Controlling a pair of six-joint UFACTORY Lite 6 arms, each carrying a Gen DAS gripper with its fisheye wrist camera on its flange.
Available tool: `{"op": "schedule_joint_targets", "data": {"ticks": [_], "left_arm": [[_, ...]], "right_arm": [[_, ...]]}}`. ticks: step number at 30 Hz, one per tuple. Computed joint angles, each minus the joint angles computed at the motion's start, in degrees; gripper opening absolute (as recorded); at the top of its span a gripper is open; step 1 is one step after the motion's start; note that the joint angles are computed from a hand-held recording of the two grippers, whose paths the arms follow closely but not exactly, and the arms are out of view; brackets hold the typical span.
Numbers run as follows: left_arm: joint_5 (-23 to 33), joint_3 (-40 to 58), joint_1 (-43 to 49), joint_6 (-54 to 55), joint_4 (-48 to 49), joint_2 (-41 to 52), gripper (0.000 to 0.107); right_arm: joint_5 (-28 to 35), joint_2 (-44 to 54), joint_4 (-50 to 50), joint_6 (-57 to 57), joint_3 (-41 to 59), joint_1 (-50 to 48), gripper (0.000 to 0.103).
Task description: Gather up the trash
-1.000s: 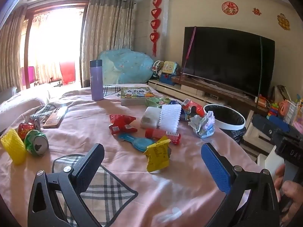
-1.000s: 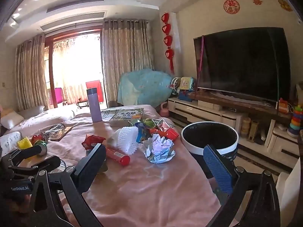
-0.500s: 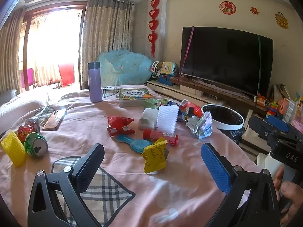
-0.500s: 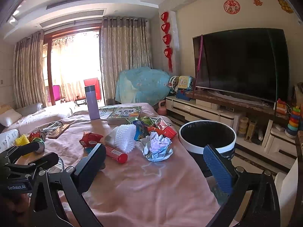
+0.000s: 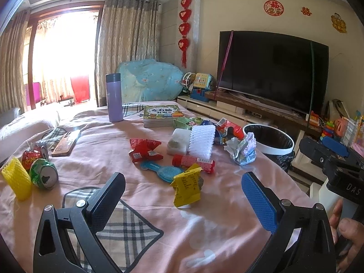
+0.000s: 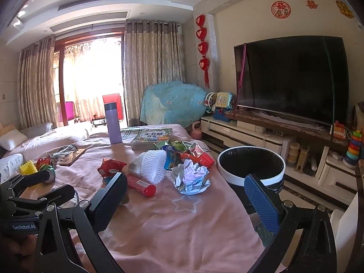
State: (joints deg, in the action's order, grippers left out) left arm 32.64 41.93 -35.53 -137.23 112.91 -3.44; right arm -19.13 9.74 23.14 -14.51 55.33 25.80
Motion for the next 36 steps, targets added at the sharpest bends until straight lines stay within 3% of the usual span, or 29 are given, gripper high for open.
{"op": "schedule_joint_targets", "data": {"ticks": [16,30,36], "left_arm": [[-0.2,-0.6,-0.3,0.3,-0.5,-0.7,0.102],[-1.9,0.6,0.6,0.6,-0.8,0.5,0.102],[-4.6,2.7,2.9,0.5,-0.3,3.2,0.102]], "right_arm": [[0.5,0.2,1.2,-1.1,0.4,0.5,0.103],[2.0,1.1,-3.8,3.9,1.1,-0.8,0.103],[5.2,4.0,-11.9,11.2,4.2,-2.3,0.103]]}}
